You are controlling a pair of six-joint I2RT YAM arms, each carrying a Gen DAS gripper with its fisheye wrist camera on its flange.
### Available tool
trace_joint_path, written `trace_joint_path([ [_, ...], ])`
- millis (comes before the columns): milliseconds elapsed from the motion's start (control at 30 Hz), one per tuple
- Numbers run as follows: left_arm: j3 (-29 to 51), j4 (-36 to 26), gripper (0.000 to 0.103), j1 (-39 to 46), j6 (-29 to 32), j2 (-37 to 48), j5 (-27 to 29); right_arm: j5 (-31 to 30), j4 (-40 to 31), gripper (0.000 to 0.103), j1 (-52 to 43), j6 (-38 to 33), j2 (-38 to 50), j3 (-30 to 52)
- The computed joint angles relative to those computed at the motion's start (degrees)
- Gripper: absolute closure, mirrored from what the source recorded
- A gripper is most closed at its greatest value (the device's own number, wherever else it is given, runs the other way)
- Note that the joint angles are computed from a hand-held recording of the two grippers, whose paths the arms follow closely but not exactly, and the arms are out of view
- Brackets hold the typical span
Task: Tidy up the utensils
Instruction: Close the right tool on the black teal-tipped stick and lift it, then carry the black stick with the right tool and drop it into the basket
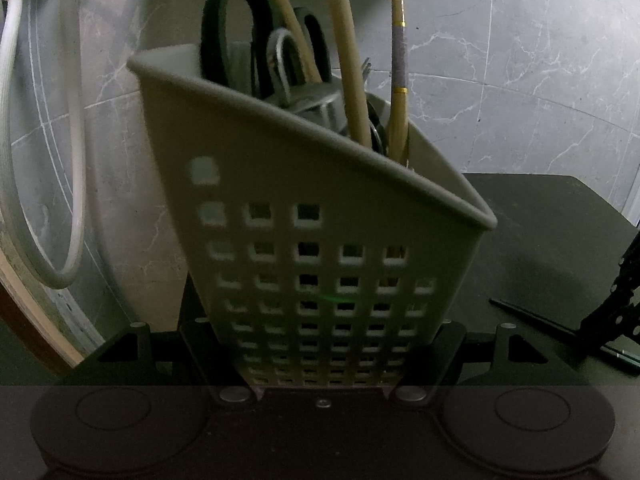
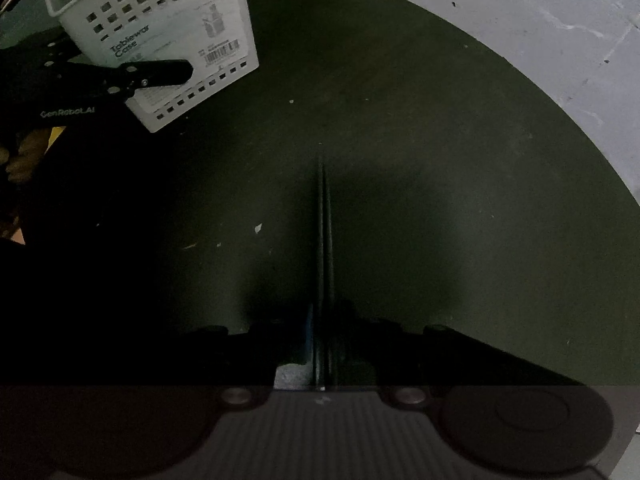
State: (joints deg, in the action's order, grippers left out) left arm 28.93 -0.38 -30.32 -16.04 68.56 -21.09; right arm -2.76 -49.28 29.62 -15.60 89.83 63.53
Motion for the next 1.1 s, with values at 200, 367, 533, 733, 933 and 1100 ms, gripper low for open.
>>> trace_joint_path([
  [200,-0.25,0.40,0.027,-0.17,0.18,0.16,0.08,-5.77,5.60,0.091,-4.19,3.46,-3.71,-4.93],
  [367,0.21,0.95,0.027,0.99,1.32,0.96,1.36,-10.51,10.98,0.091,-6.55,8.02,-8.75,-10.36],
  [533,0.53,1.14,0.027,1.45,1.86,1.38,1.86,-14.41,19.34,0.091,-9.15,14.03,-15.12,-16.29],
  [733,0.92,0.38,0.027,1.50,2.34,1.06,2.13,-15.13,29.62,0.091,-9.86,20.47,-20.66,-23.37],
  [933,1.40,0.49,0.027,2.27,3.60,1.54,3.09,-16.87,40.73,0.091,-10.01,25.92,-24.08,-29.90],
  [1100,1.14,1.77,0.027,3.28,5.78,1.77,4.60,-16.57,52.39,0.091,-9.40,31.00,-27.43,-35.68],
])
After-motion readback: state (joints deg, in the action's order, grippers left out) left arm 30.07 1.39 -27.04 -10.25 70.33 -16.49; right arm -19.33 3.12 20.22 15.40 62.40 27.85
